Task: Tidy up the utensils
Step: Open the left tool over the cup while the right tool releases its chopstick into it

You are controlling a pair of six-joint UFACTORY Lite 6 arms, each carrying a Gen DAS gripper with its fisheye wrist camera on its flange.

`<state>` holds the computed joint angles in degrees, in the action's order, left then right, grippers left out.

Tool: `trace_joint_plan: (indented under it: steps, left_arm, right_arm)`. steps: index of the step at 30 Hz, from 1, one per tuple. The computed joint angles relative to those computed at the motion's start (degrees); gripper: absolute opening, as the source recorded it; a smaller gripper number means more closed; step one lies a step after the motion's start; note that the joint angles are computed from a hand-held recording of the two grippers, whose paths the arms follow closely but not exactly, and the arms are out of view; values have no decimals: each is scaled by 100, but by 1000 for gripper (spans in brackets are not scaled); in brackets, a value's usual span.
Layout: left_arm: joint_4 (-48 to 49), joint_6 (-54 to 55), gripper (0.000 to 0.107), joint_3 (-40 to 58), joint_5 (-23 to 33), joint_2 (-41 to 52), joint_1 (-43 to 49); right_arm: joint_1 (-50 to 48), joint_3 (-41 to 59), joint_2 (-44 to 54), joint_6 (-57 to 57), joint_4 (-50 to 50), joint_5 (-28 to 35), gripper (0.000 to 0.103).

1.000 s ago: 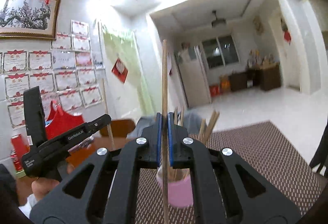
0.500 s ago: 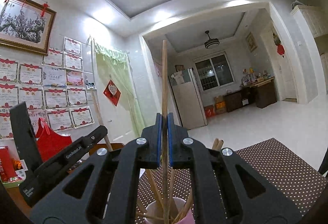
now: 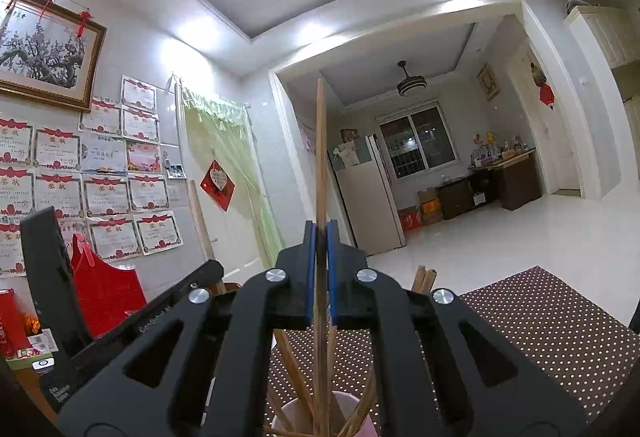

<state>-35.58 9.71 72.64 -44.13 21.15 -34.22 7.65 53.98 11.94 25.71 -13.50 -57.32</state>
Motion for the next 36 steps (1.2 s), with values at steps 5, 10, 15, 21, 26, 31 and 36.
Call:
trace_joint_plan:
  steps: [5,10,15,21,26,31,36]
  left_arm:
    - [-96,201,6,121,108,102,-32]
    - [-239,413,7,174,160,113,-82]
    - [-269,441,30,112,221,0,-63]
    - [-623,911,33,157,265,-70,-149]
    - [-1251,1674,33,315,282,-78,-258]
    - [-1984,2557,46,483,341,-156,-370]
    - [-1868,2474,50,317,273,-324,-392]
  right_arm:
    - [120,98,53,-142,139,50,6]
    - [165,134,74,-245,214,56,6]
    - [252,99,52,-423,297,40,6]
    - [362,83,75,-594,403,43,6]
    - [453,28,34,-770,520,153,6]
    - [535,-73,-55,-879,649,230,6]
    - [681,-122,-59,-1089,829,303,6]
